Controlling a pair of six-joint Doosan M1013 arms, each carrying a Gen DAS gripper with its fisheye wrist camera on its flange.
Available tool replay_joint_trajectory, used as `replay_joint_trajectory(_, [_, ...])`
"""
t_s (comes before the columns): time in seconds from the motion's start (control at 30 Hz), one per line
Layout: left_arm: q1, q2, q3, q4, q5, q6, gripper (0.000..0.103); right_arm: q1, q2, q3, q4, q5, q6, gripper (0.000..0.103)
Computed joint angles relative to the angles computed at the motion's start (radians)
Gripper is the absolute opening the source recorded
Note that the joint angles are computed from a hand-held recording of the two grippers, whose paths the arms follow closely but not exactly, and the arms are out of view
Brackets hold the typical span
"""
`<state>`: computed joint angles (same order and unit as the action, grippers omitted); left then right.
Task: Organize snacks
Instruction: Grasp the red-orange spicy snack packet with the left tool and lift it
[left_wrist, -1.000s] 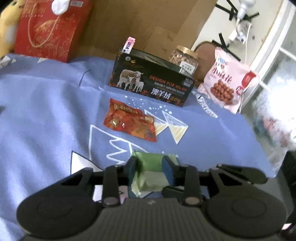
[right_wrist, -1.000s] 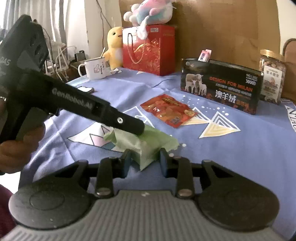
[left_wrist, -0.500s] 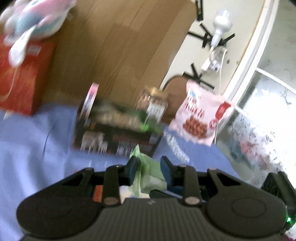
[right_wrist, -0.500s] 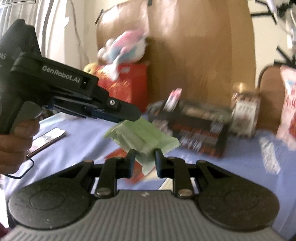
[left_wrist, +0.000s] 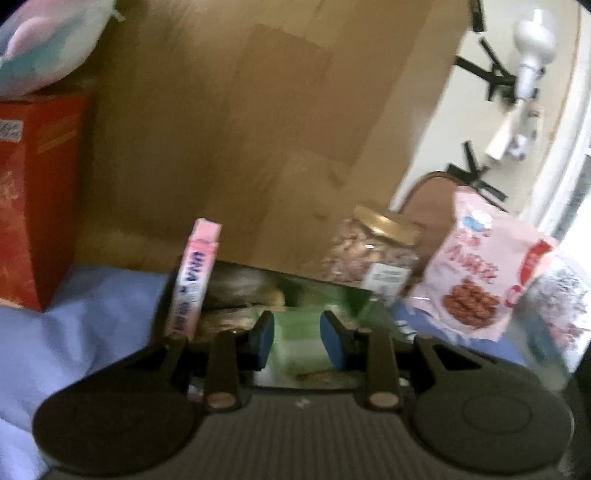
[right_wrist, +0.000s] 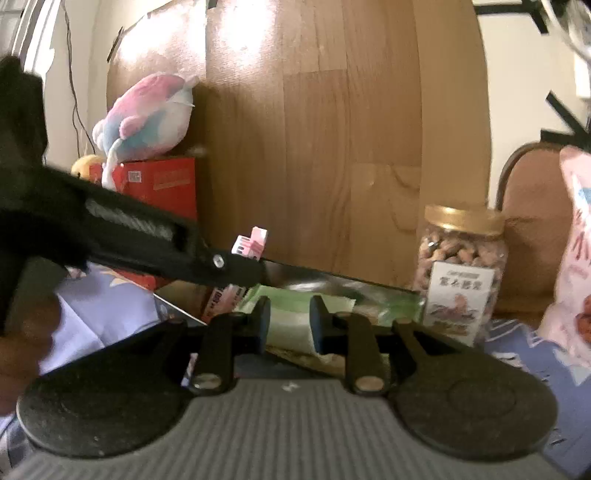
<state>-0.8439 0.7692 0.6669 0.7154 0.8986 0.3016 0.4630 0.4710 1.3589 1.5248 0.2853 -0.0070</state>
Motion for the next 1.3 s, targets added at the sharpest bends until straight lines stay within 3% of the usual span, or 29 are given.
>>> replay_joint_trajectory(0.13, [-0.008, -0.056, 0.104, 0.062, -0.043, -0.090, 0.030, -0.015, -0.014, 0.032, 0.103, 0.058, -0.046, 0.027])
replay_joint_trajectory(0.2, [-0.018, -0.102, 0.182, 0.105, -0.073, -0.137, 0.033, -0.034, -0.028, 0.051, 0.078, 0.142, 0.022, 0.027])
replay_joint_trajectory(0.27, [-0.034, -0.147, 0.260, 0.134, -0.078, -0.177, 0.040, -0.055, -0.036, 0.062, -0.016, 0.257, 0.154, 0.029])
replay_joint_trajectory(0.43, [-0.043, -0.223, 0.404, -0.041, -0.095, -0.191, 0.040, -0.088, -0.009, 0.039, -0.246, 0.528, 0.608, 0.033])
replay_joint_trajectory(0.57, [-0.037, -0.249, 0.488, -0.160, -0.156, -0.229, 0.042, -0.087, -0.003, 0.052, -0.294, 0.559, 0.774, 0.033])
replay_joint_trajectory(0.63, [-0.046, -0.252, 0.502, -0.127, -0.176, -0.263, 0.039, -0.088, -0.007, 0.069, -0.254, 0.560, 0.757, 0.031])
replay_joint_trajectory(0.73, [-0.042, -0.249, 0.500, -0.214, -0.238, -0.224, 0.030, -0.089, -0.025, 0.099, -0.224, 0.543, 0.751, 0.029])
replay_joint_trajectory(0.83, [-0.060, -0.229, 0.475, -0.190, -0.220, -0.229, 0.024, -0.091, -0.048, 0.139, -0.192, 0.513, 0.721, 0.029])
replay_joint_trajectory(0.97, [-0.072, -0.230, 0.488, -0.195, -0.268, -0.266, 0.021, -0.099, -0.076, 0.187, -0.146, 0.486, 0.674, 0.030])
replay_joint_trajectory(1.13, [-0.071, -0.261, 0.563, -0.221, -0.480, -0.313, 0.017, -0.126, -0.117, 0.262, -0.042, 0.499, 0.603, 0.033])
replay_joint_trajectory(1.3, [-0.080, -0.274, 0.590, -0.135, -0.586, -0.391, 0.017, -0.164, -0.131, 0.315, 0.070, 0.590, 0.589, 0.037])
